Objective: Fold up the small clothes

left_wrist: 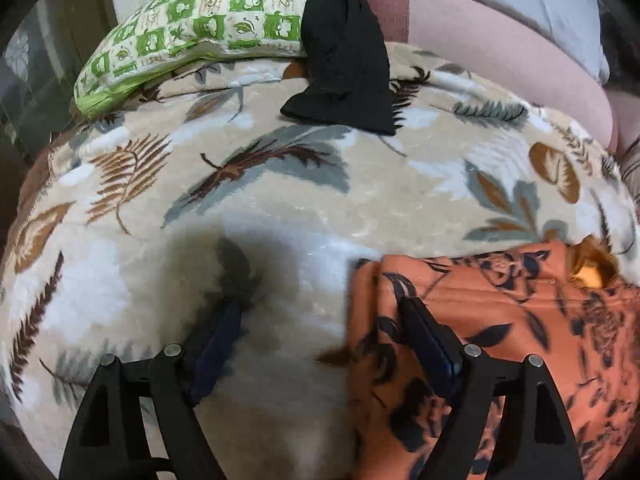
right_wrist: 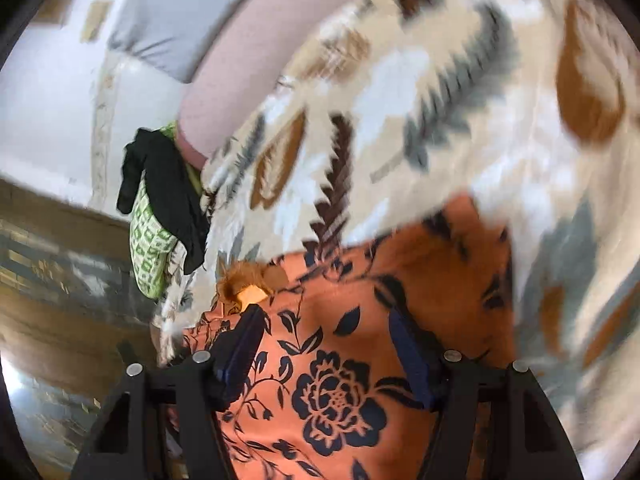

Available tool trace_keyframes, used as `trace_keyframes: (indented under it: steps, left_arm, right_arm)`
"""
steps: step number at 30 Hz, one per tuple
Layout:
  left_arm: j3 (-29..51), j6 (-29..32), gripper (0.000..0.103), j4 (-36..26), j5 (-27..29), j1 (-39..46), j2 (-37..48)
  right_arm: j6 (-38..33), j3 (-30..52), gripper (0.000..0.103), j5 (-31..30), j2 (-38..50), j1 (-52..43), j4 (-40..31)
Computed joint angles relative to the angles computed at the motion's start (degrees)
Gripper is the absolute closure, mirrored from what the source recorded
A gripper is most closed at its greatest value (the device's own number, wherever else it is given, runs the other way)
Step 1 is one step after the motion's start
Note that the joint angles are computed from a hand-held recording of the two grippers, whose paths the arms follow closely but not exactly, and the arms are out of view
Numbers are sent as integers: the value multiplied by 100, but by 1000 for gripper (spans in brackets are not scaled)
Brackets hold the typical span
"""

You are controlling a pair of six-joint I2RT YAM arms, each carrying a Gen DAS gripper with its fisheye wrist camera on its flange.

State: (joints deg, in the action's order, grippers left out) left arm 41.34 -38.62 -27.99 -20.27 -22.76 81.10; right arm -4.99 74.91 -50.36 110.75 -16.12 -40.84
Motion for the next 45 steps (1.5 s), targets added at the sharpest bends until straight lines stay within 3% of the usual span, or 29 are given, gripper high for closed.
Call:
trace_keyframes:
  steps: [3, 4, 7, 9, 13, 15, 19, 20, 23, 24, 30, 32, 34, 38, 42, 45]
  left_arm:
    - [177, 57, 19, -63, 80, 70, 253]
    - [231, 25, 19, -182, 56, 43, 209]
    - [261, -255, 19, -726, -468, -338, -265]
    - [169, -230, 19, -904, -655, -553, -742]
    - [54, -926, 19, -1822, -1287, -1901, -1756]
    - [122, -1559, 19, -2265, -1542, -2753, -1889]
    - [25, -2556, 19, -2480, -1814, -4010, -1763]
    - [-15, -2710, 19, -2454, -1750, -4142, -1621]
    - [-121, -2889, 19, -2413, -1111, -3900, -693]
    - [-299, -2968, 17, -2285, -951, -3849, -715]
    - [-6, -3931, 17, -3102, -1495, -4538, -1082]
    - [-77, -3847, 17, -2984, -1430, -4537, -1054]
    - [-245, -3667, 16, -2713, -1009, -4327, -800]
    - [-257, -4177, 17, -2987, -1139, -4573, -1235]
    - [100, -4644, 17, -3643, -1723, -5019, -1302]
    - [13, -4684, 16, -3508, -1750, -4932, -1413]
  right_arm:
    - [153, 375, 31, 350, 597, -65, -91]
    - [377, 418, 31, 49, 751, -191, -35]
    - [759, -48, 31, -136, 106, -450, 544]
    - [599, -198, 31, -177, -206, -590, 388]
    - [-623, -656, 30, -571, -977, -973, -819]
    - [-1997, -952, 30, -667, -1342, -1344, -2098]
    - [-3536, -1887, 29, -554, -1938, -1635, -3058]
    - [-3548, -2145, 29, -483, -2061, -1650, -2878]
    - [-2652, -2763, 29, 47, -1986, -1733, -1809]
    - [-2486, -2856, 30, -78, -1888, -1922, -1746]
    - [-3251, -3023, 28, -500, -2782, -2283, -2601]
    - [-2994, -3264, 28, -306, -2878, -2174, -2148]
    - [-2242, -3471, 28, 125, -2706, -1966, -1370]
    - [-2425, -3328, 28, -116, -2804, -2217, -1810]
    - [-2575, -3141, 28, -245, -3283, -2111, -2165]
    - [-2551, -3202, 28, -217, -3221, -2089, -2040]
